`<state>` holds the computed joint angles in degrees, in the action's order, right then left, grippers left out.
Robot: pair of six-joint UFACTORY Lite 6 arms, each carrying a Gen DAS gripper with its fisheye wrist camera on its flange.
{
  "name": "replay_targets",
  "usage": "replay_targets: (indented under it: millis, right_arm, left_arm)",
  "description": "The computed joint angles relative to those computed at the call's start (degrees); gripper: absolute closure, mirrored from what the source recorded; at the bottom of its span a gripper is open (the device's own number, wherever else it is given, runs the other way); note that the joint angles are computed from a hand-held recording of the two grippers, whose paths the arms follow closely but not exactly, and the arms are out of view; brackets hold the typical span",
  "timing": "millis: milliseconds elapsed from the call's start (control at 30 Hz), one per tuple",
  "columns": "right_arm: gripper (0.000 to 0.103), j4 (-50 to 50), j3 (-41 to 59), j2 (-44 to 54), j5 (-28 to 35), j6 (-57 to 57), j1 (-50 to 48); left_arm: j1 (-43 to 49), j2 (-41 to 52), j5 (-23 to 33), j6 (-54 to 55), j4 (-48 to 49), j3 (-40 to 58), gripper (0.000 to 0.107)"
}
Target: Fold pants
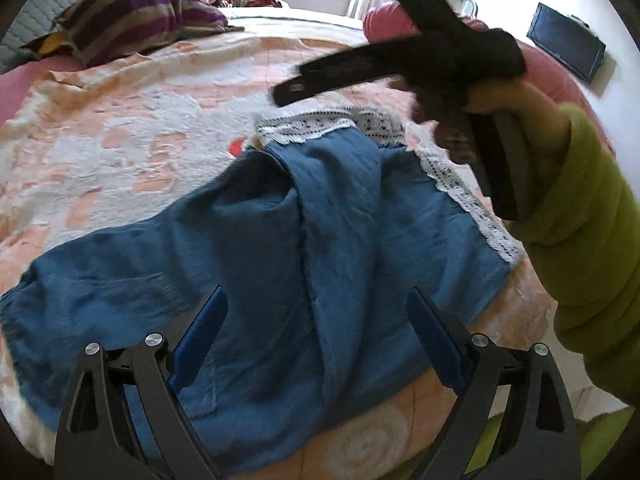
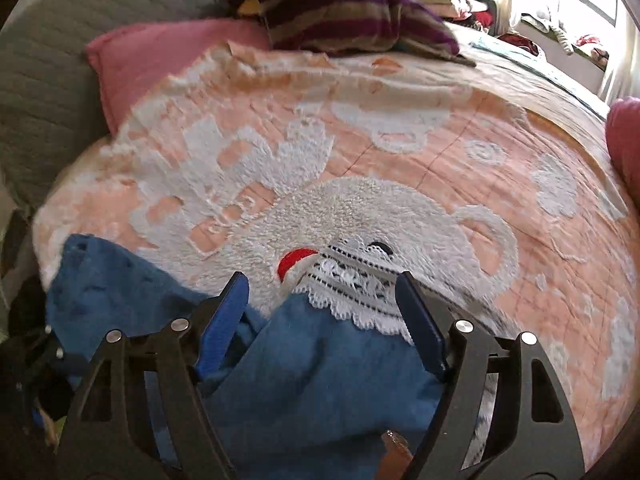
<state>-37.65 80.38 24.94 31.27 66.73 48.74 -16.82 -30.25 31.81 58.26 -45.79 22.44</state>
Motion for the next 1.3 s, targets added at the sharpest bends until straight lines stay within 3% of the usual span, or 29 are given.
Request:
replay_targets:
  millis: [67, 133, 167, 233, 300, 400, 533, 567, 667, 767, 967, 1000, 1033, 1100, 1300]
  right_arm:
    - [0.031, 4.38, 6.64, 6.52, 1.49, -5.41, -1.41]
    - [0.030, 6.84, 12.74, 12.34, 3.64, -8.64, -2.46]
    - [0.030, 7.24, 15.41, 14.59, 5.05, -9.54, -2.56]
    - [0.030, 7.08, 21.99, 20.51, 8.27, -10.80, -2.87]
    - [0.031, 6.71, 25.44, 24.00, 9.95, -10.55, -3.55]
    - [0.067, 7.10, 22.49, 23.43, 6.75, -9.36, -5.48]
    - [0.092, -1.36, 7.15, 11.87, -1.86, 1.49, -6.23]
    - [0.094, -4.66, 3.52, 8.63, -2.65, 4.90, -5.86]
    - [0.095, -12.94, -7.86, -2.71, -3.59, 14.86, -4.66]
    - [0.095, -19.05, -18.54, -14.94, -1.93, 23.55, -2.41]
    - [0.097, -21.27, -34.26, -36.83, 6.71, 33.02, 4.85]
    - [0.097, -20.84, -36.96, -40.60, 9.22, 34.83, 7.25]
    - [0.097, -19.85, -39.48, -44.24, 12.11, 36.20, 10.00]
    - [0.097, -17.78, -43.30, -50.17, 18.03, 38.91, 15.83]
    - [0.097, -12.28, -49.31, -59.57, 36.40, 54.95, 40.11]
  left_arm:
    - [-3.37, 4.28, -3.62, 0.62, -2.71, 0.70, 0.022]
    - [-5.34, 8.51, -6.00, 2.76, -6.59, 1.44, 0.040]
    - [-6.06, 10.28, -7.17, 3.74, -8.23, 1.94, 0.042]
    - [-6.12, 12.83, -8.22, 6.57, -11.68, 2.24, 0.061]
    - [-5.56, 13.58, -8.58, 9.58, -14.42, 1.44, 0.070]
    - [-4.99, 11.94, -8.30, 11.37, -15.35, 0.01, 0.073]
    - [-4.23, 10.83, -7.66, 13.55, -16.43, -1.03, 0.073]
    - [-4.23, 10.50, -7.79, 14.14, -16.86, -1.39, 0.073]
    - [-2.82, 7.43, -6.38, 14.18, -15.86, -3.33, 0.064]
    - [-3.57, 3.74, -7.48, 11.87, -13.35, -5.09, 0.047]
    - [-6.32, 1.58, -9.66, 8.96, -12.05, -5.32, 0.046]
    - [-7.72, 0.23, -11.27, 6.25, -9.46, -5.80, 0.052]
    - [-9.18, 0.45, -12.90, 3.87, -6.62, -5.44, 0.078]
    - [-10.97, 1.71, -15.26, 1.35, -3.01, -4.26, 0.101]
    - [-5.92, -4.17, -7.60, 5.04, -1.81, -5.70, 0.105]
